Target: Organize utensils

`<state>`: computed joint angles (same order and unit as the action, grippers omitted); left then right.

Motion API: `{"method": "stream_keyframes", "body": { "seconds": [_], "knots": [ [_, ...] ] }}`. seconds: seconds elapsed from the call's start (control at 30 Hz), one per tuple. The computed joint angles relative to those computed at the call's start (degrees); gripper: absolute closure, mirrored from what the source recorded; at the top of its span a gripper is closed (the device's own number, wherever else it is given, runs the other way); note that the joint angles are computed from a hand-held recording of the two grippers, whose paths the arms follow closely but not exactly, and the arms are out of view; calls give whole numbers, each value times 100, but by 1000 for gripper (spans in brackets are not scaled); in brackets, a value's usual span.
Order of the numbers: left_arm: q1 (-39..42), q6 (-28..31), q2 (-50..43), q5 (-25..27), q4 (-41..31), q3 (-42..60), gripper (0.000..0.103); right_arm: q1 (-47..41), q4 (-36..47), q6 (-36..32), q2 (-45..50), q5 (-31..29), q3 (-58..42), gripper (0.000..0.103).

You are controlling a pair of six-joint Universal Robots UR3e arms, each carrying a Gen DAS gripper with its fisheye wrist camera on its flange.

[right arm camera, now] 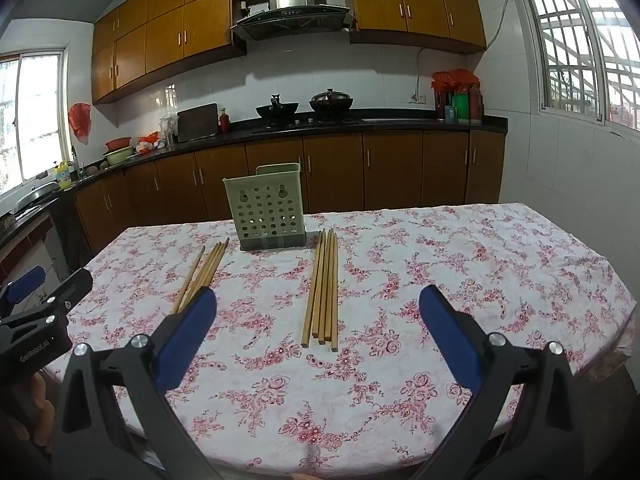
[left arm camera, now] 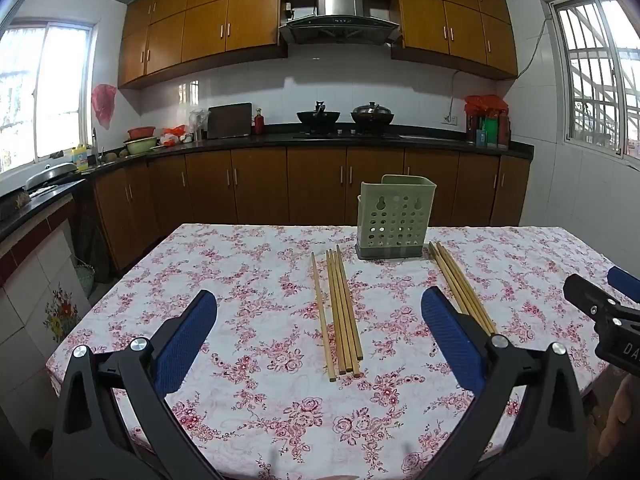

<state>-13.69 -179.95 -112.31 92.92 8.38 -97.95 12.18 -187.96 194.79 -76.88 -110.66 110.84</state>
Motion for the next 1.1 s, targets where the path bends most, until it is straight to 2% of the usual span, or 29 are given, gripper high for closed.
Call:
{"method": "stream_keyframes", "body": {
  "seconds": [1.1],
  "knots": [
    [12, 8, 24, -14, -14, -33, 2, -13, 30, 32, -11, 25, -3, 4]
  ]
}}
